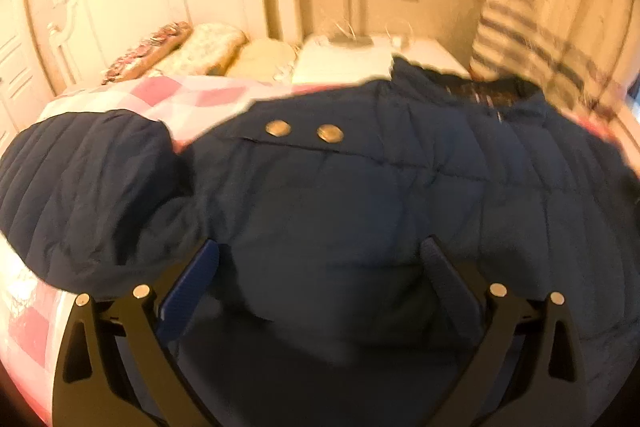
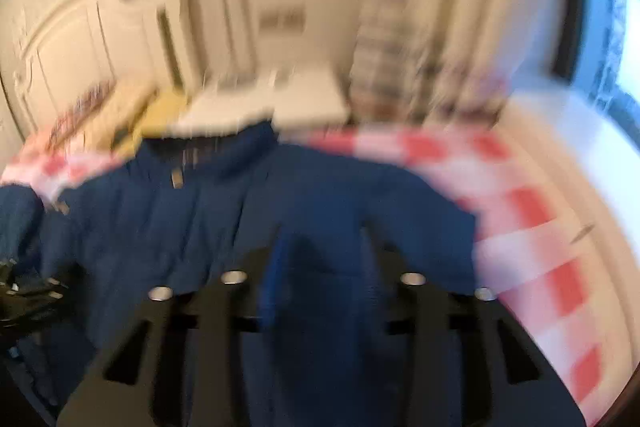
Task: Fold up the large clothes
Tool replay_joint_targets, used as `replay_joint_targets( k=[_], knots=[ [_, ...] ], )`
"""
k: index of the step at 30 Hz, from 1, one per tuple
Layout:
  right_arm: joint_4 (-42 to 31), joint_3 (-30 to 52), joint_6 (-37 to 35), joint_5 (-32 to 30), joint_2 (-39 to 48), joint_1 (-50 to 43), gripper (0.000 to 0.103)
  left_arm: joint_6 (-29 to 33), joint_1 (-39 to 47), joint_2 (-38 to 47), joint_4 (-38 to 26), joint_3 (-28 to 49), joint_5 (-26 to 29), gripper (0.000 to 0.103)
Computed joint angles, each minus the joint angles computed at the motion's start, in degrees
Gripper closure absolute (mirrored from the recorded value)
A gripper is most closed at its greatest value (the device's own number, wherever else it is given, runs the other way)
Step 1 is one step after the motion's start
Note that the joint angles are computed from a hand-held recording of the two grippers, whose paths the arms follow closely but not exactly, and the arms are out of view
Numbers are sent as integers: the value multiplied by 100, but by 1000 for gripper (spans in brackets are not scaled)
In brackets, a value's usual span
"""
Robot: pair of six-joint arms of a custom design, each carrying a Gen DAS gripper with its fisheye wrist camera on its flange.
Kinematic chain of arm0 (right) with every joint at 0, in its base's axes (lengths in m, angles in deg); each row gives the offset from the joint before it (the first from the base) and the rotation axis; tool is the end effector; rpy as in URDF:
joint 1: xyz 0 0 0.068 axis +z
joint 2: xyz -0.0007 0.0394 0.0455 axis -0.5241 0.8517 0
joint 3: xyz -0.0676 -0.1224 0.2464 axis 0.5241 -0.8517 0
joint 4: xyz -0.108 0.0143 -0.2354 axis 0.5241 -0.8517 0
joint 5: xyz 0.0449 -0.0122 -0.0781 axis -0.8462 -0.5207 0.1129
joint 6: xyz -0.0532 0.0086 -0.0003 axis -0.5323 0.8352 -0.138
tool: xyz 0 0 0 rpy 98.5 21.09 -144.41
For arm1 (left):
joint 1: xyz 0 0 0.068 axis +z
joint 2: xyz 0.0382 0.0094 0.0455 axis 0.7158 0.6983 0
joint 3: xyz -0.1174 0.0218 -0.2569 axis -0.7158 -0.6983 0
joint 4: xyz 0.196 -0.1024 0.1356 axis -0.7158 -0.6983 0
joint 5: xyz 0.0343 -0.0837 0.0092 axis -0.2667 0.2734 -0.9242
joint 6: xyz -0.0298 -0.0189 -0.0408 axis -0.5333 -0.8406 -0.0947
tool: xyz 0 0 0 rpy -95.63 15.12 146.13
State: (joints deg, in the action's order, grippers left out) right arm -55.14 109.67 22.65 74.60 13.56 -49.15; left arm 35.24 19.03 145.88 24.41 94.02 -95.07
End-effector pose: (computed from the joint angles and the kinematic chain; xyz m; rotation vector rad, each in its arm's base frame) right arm 0.2535 -0.0753 0.2325 0.2211 2.5179 0.0060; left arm 0.2398 -0.1072 0.2171 0.0369 2.3769 0.0487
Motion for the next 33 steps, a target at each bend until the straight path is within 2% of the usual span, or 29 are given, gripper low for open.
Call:
replay_joint_targets(
  k=[2,4,7,10,13,15,17,19,20,21,23,27,30,31,33],
  knots=[
    [-13,41,-205,237,99,178,69,-54,166,-331,281,-253,242,3],
    [-207,217,-187,68,42,54,70,-132,321,-468,408,-363,433,3],
    [158,191,79,-13,-327,-74,70,-183,326,-413,416,-317,409,3],
    [431,316,179,-110,-14,82,70,-157,286,-426,446,-324,391,3],
    [326,541,-46,475,794,545,66,-168,392,-436,476,-351,565,3],
    [212,613,34,582,709,606,66,-161,403,-416,484,-344,587,3],
    [688,244,269,609,209,470,66,-155,403,-394,453,-319,595,3],
    [812,105,495,880,41,296,48,-136,407,-355,424,-290,600,3],
    [707,172,537,831,172,129,28,-133,400,-334,420,-289,595,3],
    [417,384,496,458,505,-183,24,-133,392,-325,422,-289,589,3],
    [187,525,388,-57,612,-542,28,-139,385,-320,424,-293,588,3],
    [311,245,353,-839,-142,-1245,24,-161,361,-255,381,-247,583,3],
    [-189,449,-96,-892,536,-1449,20,-164,284,-159,293,-164,460,2],
    [-88,331,-356,-1005,469,-1526,20,-153,281,-153,293,-164,454,2],
    [-391,396,-202,-652,262,-1473,22,-140,289,-176,312,-187,461,2]
  ],
)
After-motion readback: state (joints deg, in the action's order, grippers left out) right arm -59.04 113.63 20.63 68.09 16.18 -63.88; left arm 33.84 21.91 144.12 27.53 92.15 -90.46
